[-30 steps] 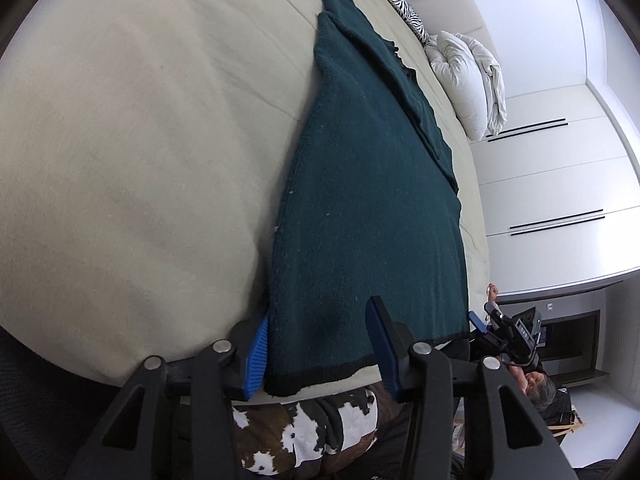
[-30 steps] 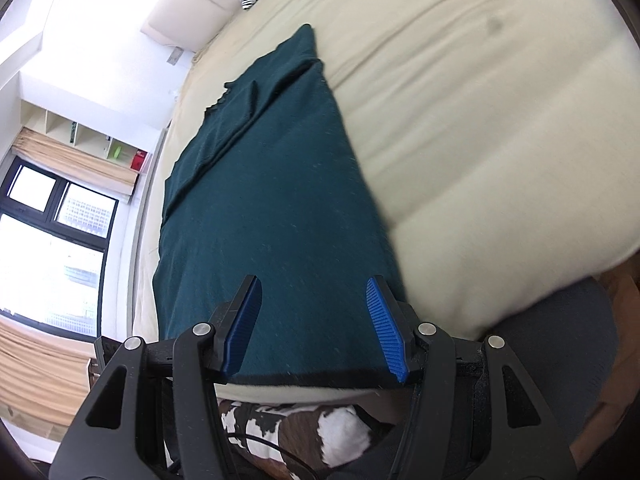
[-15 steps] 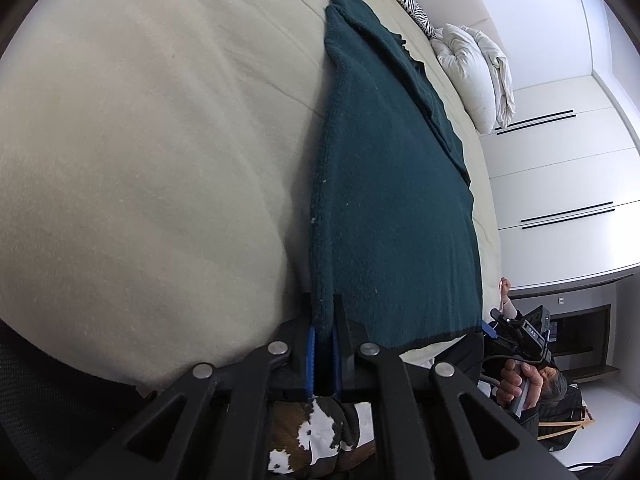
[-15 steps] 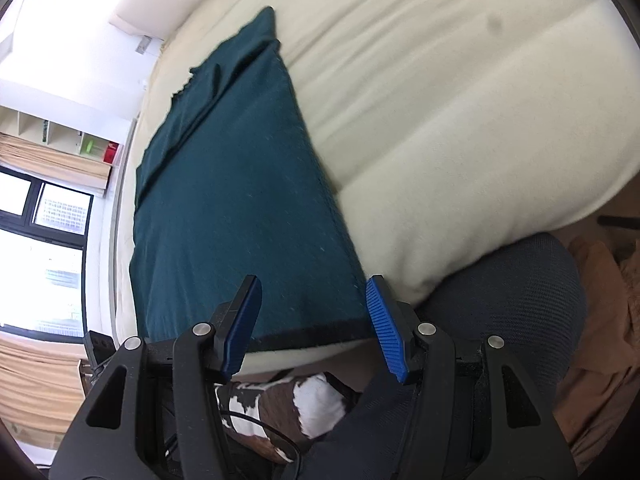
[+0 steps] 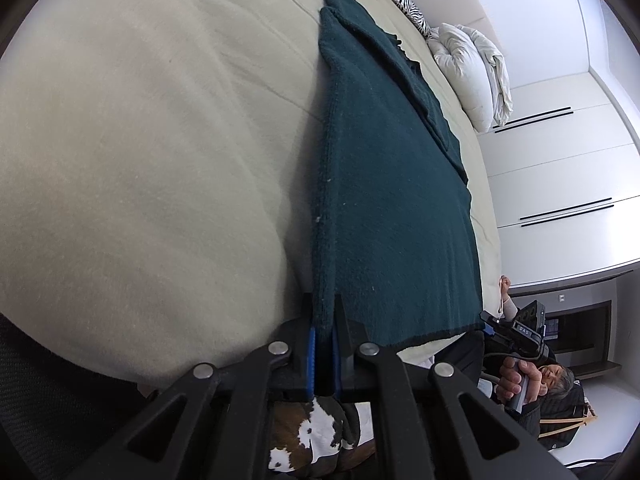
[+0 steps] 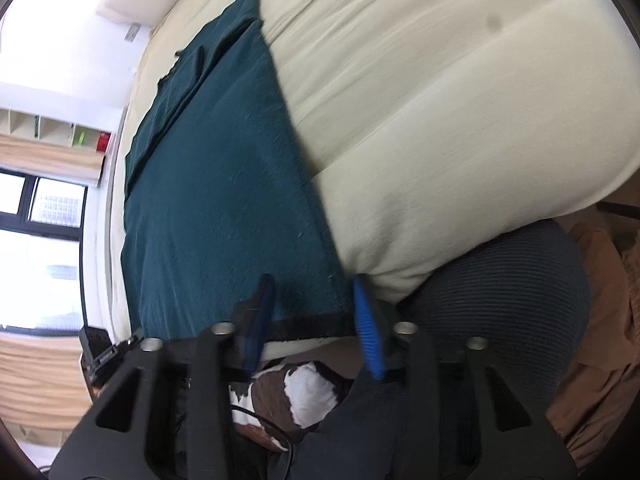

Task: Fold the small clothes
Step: 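Lift the hem with both tools and fold it toward the collar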

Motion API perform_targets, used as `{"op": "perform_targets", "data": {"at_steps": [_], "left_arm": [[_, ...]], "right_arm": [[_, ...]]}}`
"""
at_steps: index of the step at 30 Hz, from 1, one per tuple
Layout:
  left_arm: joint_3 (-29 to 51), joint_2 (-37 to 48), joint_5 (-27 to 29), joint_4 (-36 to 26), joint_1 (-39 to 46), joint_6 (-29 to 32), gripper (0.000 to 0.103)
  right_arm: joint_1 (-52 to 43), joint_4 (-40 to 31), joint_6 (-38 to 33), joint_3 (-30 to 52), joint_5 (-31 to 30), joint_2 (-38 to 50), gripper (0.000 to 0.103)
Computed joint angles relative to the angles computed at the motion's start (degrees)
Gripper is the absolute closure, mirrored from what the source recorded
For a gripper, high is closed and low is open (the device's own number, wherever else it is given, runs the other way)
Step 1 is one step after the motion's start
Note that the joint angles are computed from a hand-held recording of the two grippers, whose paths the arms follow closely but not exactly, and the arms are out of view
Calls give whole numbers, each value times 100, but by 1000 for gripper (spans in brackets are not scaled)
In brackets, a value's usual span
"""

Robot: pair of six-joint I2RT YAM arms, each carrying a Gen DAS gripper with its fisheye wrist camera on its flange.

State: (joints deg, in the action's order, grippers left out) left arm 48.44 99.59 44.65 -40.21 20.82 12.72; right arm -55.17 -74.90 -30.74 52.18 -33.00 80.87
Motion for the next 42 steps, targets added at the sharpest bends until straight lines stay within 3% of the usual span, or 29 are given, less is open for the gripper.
{"op": "perform_targets", "data": {"at_steps": [3, 7, 12, 17, 22, 26, 29, 33, 39, 42], "left_arm": [[8, -72, 15, -77, 19, 91, 96], [31, -203, 202, -251, 30, 200, 97], [202, -394, 655, -428, 144, 165, 97], [574, -437, 1412, -364, 249, -207, 97], [946, -392, 1986, 372, 88, -1245, 97], [1270, -130, 2110, 1299, 19, -2280, 97], [1420, 148, 2171, 2341, -64, -3380, 97], [1840, 691, 2112, 3409, -204, -4573, 97], [2965, 1678, 1887, 4064, -506, -5592, 97], [3756, 2298, 1714, 4037, -654, -5877, 97]], "right_arm": [[7, -108, -138, -35, -91, -19, 94], [87, -307, -318, 25, -275, -137, 97], [195, -632, -288, 343, -955, -48, 97], [604, -609, 255, 918, -1824, 188, 97], [1313, 389, 1752, 1449, -2435, 427, 97], [1857, 1631, 3154, 1767, -2471, 593, 97], [2239, 2376, 3931, 2117, -2266, 859, 97], [2584, 3109, 4715, 2687, -1999, 1360, 97], [2881, 3750, 5465, 3858, -1599, 2397, 97], [2997, 3807, 5611, 4423, -1346, 2917, 97]]}}
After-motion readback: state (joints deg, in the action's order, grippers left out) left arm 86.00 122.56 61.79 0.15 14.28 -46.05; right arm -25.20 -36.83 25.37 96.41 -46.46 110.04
